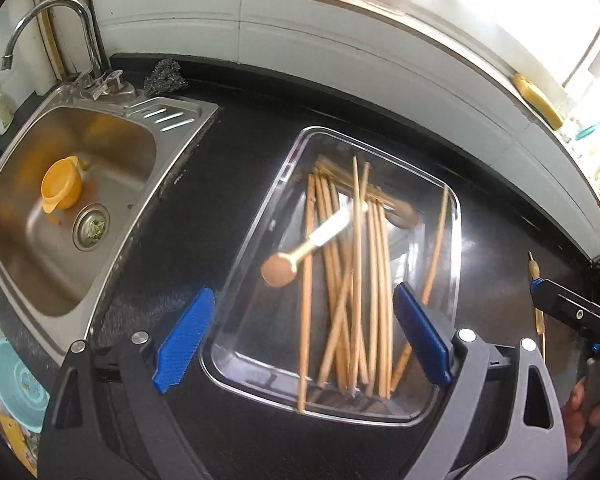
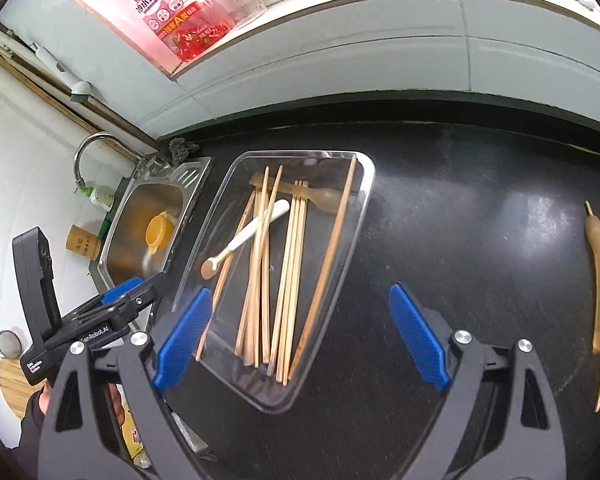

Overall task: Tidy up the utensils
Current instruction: 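Move both open tools back to the last wooden spoon and chopstick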

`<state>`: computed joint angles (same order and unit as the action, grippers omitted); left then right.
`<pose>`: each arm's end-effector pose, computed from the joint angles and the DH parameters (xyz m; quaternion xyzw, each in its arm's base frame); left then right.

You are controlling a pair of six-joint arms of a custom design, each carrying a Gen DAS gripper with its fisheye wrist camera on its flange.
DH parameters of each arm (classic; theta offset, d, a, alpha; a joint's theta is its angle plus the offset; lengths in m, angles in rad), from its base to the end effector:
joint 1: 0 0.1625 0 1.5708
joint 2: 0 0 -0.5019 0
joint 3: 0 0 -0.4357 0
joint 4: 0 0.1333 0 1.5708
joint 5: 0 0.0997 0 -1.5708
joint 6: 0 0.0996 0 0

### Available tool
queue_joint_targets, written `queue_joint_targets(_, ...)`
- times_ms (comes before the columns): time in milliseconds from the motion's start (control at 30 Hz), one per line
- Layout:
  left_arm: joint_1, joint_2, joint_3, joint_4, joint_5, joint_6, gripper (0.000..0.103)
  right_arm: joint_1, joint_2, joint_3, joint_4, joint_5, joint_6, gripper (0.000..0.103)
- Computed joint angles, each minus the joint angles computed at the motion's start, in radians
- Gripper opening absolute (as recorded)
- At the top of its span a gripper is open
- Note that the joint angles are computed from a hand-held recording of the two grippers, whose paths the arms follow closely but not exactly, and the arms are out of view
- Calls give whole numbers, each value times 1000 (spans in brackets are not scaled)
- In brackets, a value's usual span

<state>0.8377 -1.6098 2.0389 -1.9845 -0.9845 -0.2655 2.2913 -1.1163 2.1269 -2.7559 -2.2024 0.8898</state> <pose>-0.1779 -0.4791 0.3983 0.2239 0.9308 -0.1319 0.2572 0.4281 -0.3747 0.1825 -0.1070 -0.9413 0.2805 0.1547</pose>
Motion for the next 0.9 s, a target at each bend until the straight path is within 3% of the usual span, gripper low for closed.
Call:
queue_joint_targets(333,-149,-67,105,41,-17,-103,89,84,-117,108,69,-55,106,88)
queue_joint_targets(533,-292,-76,190,29,-36,-253,89,160,-268,164,328,-119,212,88)
queue_joint_targets(733,-440,-26,259,11,-100,-333,92,239,-439,206,680,-171,334,88)
queue_joint_targets(900,-529,39,313,-15,-163,-350,93,240,-562,276,866,-160,415,88)
